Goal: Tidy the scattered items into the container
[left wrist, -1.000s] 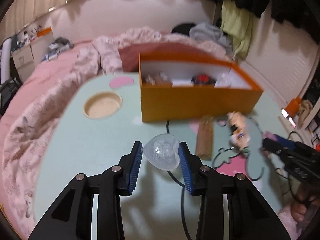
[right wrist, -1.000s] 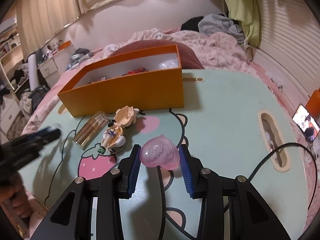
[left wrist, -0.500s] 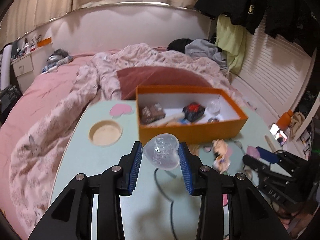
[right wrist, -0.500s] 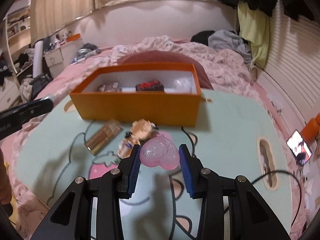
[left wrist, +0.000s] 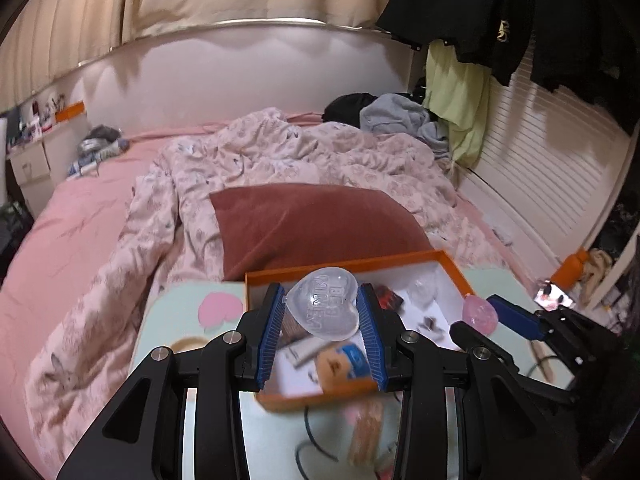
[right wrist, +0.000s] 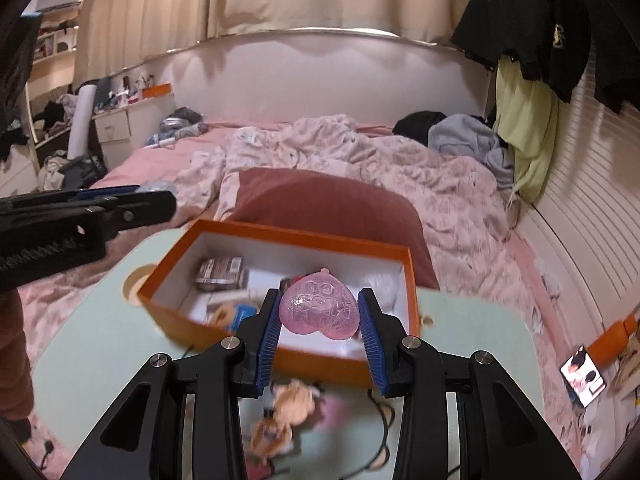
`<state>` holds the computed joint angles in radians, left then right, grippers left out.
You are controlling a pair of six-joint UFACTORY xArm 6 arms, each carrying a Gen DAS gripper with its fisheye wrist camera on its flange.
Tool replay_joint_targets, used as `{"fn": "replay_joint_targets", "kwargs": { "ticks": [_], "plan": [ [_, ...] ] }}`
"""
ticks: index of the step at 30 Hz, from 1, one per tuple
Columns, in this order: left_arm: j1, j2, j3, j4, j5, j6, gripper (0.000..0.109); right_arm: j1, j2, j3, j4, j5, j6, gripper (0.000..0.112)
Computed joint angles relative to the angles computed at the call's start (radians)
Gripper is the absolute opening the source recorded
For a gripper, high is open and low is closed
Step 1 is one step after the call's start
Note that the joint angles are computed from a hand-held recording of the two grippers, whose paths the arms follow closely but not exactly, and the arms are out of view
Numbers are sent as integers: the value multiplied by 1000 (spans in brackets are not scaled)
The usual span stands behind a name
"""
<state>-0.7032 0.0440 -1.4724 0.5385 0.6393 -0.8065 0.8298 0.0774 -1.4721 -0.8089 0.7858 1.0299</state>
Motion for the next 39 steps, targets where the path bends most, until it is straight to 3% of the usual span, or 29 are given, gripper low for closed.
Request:
{"fn": "replay_joint_targets", "kwargs": {
  "ticks": [8, 11, 12, 16, 20, 29, 32, 35, 39],
  "plan": [
    [26, 135, -114, -47, 34, 35, 39, -35, 117, -122, 109, 29, -64, 38],
    [47, 169, -150, -128, 49, 89, 44, -53, 158, -166, 156, 67, -55, 59],
    [52, 170, -152, -143, 55, 93, 48, -57, 158, -164, 158, 67, -48, 60],
    [56, 125, -91, -93, 24, 48, 68, -51, 127, -127, 140, 51, -30, 60],
    [52, 98, -63, -51, 14, 31, 69, -45, 107, -109, 123, 42, -31, 60],
    [31, 1, 33, -108, -16, 47, 69, -20, 20, -23, 157, 1, -47, 60],
    [5, -54, 74, -124, 8, 65, 69, 10, -36, 25, 163, 21, -52, 60],
    [-46, -117, 129, -41, 91, 19, 70, 49, -121, 123, 181, 32, -30, 68],
    [-110, -234, 301, -8, 95, -38, 70, 102, -231, 293, 220, 54, 4, 70]
  ]
}}
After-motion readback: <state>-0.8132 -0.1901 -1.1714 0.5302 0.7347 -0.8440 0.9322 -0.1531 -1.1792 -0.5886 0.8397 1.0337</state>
